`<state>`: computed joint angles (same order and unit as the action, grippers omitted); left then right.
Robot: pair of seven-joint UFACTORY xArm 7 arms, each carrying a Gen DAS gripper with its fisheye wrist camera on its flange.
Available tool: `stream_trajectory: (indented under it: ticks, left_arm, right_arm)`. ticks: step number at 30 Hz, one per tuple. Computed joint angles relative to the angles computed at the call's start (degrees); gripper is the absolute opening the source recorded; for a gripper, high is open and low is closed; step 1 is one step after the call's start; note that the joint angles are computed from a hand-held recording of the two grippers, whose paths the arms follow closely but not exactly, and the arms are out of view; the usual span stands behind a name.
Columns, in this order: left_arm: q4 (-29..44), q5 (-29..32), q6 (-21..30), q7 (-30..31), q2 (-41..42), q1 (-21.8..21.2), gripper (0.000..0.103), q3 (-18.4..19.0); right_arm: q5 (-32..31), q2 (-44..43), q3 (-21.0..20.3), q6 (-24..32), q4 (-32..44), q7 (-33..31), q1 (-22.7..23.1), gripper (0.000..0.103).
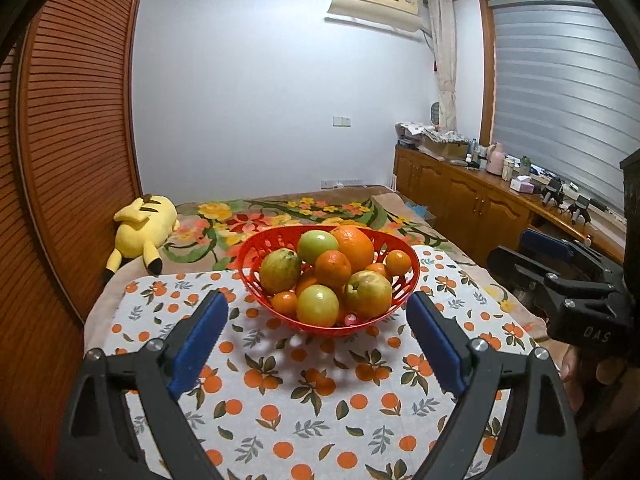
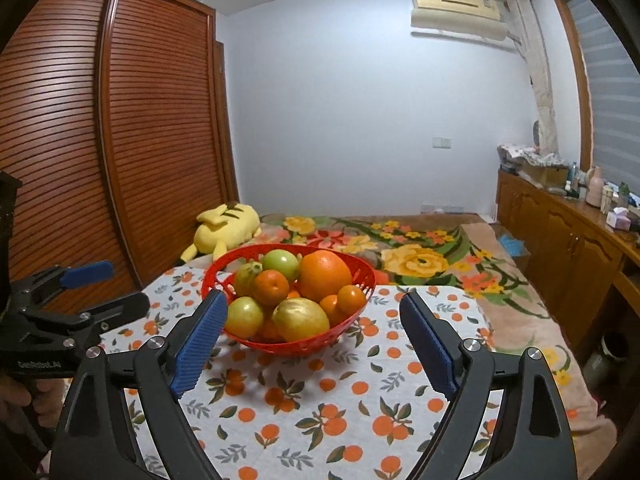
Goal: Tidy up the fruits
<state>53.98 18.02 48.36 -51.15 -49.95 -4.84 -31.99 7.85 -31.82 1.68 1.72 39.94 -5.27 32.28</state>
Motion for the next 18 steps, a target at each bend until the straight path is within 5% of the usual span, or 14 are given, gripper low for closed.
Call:
stream_trajectory:
  ticks: [18]
  left_arm:
    - [-1.54, -1.89, 4.32, 0.77, -7.0, -0.11, 0.092, -0.54]
  right_arm:
    - [-1.87, -4.3, 2.32, -0.19, -3.53, 2.91, -1.08, 0.09]
